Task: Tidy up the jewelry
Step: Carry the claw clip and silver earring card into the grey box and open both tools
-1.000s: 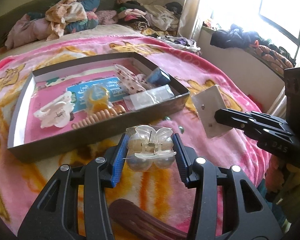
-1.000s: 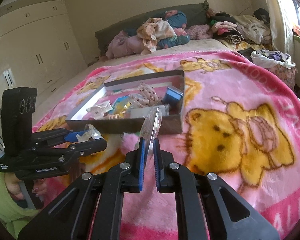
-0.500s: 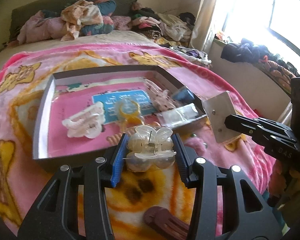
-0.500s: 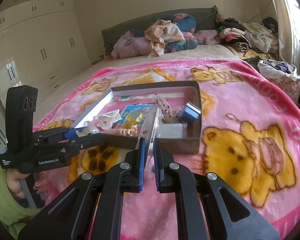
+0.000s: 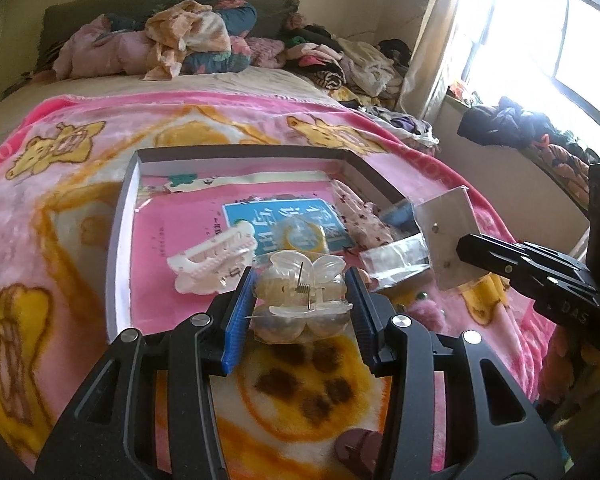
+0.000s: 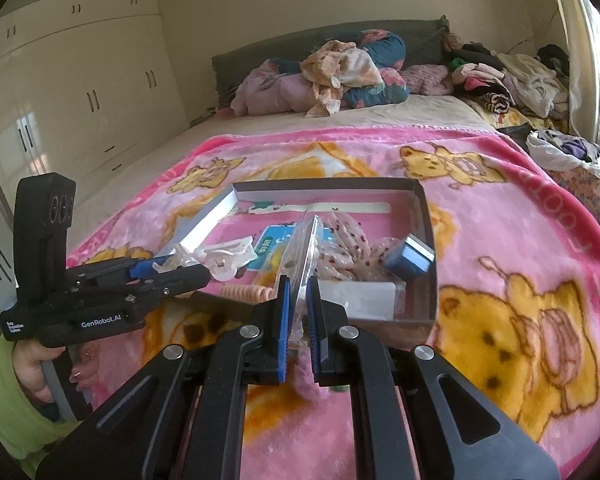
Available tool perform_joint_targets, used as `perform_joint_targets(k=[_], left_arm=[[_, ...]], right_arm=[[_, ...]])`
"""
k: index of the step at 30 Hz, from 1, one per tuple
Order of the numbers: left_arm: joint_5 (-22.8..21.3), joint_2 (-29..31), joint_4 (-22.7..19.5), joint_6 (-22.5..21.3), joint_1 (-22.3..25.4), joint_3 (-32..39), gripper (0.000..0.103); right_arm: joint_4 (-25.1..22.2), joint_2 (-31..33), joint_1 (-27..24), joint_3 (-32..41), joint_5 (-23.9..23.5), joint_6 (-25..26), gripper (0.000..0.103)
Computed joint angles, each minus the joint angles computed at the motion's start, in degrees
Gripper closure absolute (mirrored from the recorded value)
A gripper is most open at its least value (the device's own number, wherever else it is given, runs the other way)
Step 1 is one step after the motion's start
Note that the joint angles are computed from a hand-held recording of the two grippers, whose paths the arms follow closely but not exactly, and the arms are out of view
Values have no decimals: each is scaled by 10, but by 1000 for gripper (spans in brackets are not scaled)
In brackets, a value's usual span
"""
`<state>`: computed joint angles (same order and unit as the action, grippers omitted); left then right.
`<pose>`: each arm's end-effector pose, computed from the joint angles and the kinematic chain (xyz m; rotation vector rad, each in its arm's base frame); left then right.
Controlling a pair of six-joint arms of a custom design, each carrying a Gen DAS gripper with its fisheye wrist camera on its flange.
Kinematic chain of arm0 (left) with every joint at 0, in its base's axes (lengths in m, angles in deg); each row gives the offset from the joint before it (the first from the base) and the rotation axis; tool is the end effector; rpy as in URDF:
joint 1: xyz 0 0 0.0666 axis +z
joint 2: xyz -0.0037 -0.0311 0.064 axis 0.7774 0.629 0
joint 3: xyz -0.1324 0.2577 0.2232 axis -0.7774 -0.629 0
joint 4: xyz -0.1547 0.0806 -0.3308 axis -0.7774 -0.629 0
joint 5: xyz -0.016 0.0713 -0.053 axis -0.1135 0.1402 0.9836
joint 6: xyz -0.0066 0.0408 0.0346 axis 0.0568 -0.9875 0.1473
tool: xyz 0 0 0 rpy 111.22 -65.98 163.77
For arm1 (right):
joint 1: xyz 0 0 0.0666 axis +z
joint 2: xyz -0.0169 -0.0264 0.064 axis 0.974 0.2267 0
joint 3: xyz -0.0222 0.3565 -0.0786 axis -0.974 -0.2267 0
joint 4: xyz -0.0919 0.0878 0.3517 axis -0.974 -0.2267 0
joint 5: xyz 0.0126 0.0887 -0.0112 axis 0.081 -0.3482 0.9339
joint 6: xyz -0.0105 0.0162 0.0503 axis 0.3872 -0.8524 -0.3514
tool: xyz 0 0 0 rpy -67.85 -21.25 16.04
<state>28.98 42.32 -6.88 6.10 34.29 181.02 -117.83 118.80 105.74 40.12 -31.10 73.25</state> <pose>0.3718 -0.1082 0.5624 -0.1747 2.2309 -0.2541 0.4600 0.2670 0.5851 -0.7906 2.1120 0.6525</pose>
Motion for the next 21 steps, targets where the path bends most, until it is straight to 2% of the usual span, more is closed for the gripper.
perform_joint_targets(k=[21], left_arm=[[4,20,9,-5,38,17,67]], right_arm=[[-18,65,3,78,4,-20,95]])
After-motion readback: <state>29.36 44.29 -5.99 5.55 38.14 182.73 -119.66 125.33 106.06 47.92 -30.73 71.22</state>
